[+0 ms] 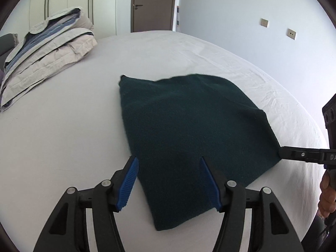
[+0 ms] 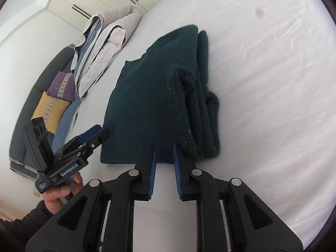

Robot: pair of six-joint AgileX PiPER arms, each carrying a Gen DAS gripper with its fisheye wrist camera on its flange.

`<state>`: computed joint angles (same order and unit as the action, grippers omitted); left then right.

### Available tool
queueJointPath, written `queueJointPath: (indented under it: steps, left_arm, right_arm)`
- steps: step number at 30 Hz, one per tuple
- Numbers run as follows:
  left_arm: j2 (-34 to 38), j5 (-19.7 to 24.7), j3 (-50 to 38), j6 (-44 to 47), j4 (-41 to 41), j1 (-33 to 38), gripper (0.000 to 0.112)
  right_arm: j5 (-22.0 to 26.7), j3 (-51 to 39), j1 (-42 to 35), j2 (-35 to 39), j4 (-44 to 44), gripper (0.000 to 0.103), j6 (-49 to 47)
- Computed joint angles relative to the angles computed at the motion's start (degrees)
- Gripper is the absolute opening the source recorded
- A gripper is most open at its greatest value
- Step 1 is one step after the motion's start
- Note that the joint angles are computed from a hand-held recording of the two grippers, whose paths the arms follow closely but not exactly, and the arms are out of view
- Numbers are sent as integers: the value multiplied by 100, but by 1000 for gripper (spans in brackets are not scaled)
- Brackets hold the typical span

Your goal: Fold small clothes

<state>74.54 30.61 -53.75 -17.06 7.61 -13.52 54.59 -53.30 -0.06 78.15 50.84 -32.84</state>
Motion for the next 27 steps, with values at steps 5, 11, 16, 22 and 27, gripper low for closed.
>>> queueJointPath:
  steps: [5, 11, 16, 22, 27]
  left_arm:
    - [212, 129, -330, 1081, -1596, 1179, 80]
    - [1312, 792, -1002, 2239, -3151, 1865, 82]
    - [1869, 1033, -1326, 2569, -3960, 1979, 89]
    - [2450, 1773, -1927, 3079, -4653, 2018, 52]
    - [2105, 1732, -1895, 2870, -4077, 1852, 35]
  right_arm:
    - [98, -707, -679, 27, -47, 76, 145]
    - [358, -2323, -430, 1737, -329, 76, 1221]
    - [560, -3280, -31, 3045, -260, 70, 1654]
    - [330, -3858, 603, 3449, -916, 33, 2154]
    - [-230, -3794, 1443, 2945, -2555, 24, 3078]
